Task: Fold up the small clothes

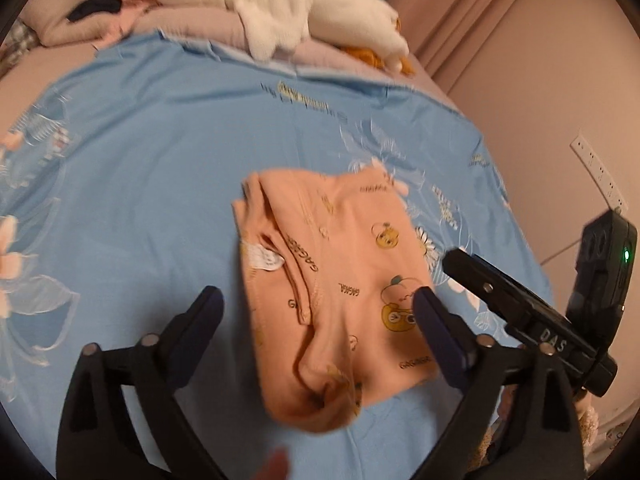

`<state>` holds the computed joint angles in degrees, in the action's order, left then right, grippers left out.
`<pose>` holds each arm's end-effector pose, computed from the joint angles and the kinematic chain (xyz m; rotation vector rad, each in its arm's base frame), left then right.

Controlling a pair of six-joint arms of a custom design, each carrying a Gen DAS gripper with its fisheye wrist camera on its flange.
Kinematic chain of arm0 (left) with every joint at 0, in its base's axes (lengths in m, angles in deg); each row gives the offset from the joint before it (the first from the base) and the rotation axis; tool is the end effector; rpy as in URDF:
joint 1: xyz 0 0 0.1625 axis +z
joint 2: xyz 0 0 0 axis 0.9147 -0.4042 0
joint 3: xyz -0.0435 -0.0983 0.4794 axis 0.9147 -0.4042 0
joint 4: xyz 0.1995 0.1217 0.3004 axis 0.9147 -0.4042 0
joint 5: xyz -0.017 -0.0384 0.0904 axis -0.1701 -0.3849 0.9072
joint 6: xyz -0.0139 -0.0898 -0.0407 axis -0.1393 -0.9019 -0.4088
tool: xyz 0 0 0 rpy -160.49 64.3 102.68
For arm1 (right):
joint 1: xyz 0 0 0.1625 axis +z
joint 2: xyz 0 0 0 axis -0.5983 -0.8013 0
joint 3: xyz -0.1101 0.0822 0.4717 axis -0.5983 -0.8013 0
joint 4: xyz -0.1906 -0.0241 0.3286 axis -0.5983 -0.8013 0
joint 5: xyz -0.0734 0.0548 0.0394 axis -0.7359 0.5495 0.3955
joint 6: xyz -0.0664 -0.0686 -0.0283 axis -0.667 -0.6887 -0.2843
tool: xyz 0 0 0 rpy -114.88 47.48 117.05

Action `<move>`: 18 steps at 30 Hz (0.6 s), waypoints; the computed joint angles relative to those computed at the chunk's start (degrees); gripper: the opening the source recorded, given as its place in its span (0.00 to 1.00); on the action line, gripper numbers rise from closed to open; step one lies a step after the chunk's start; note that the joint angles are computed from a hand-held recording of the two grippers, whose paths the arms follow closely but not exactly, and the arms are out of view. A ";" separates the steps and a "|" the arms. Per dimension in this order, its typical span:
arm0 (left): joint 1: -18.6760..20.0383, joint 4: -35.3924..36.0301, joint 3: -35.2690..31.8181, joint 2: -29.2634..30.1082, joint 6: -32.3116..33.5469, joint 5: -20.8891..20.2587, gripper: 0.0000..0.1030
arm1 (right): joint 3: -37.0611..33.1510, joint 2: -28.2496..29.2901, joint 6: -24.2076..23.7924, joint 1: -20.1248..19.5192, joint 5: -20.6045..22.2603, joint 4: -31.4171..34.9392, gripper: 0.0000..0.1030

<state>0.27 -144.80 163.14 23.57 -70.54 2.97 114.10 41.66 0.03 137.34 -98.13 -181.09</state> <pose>-0.0817 -0.5917 0.1897 0.5980 2.7924 -0.6487 0.1905 -0.5320 0.0829 0.2997 -2.4467 1.0828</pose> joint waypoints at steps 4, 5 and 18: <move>-1.29 -2.60 2.83 -3.06 -0.50 1.94 0.99 | 1.85 -0.15 -1.33 2.23 -2.88 -3.88 0.88; -1.55 -2.97 3.55 -3.76 -0.72 2.40 0.99 | 2.29 -0.17 -1.34 2.74 -3.38 -4.43 0.88; -4.75 -6.56 9.31 -6.75 -0.67 7.35 1.00 | 3.94 1.86 -2.51 6.68 -10.07 -11.36 0.88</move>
<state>-4.48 -151.36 172.45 16.82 -71.21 10.32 118.04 43.52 -2.48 144.02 -108.20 -192.45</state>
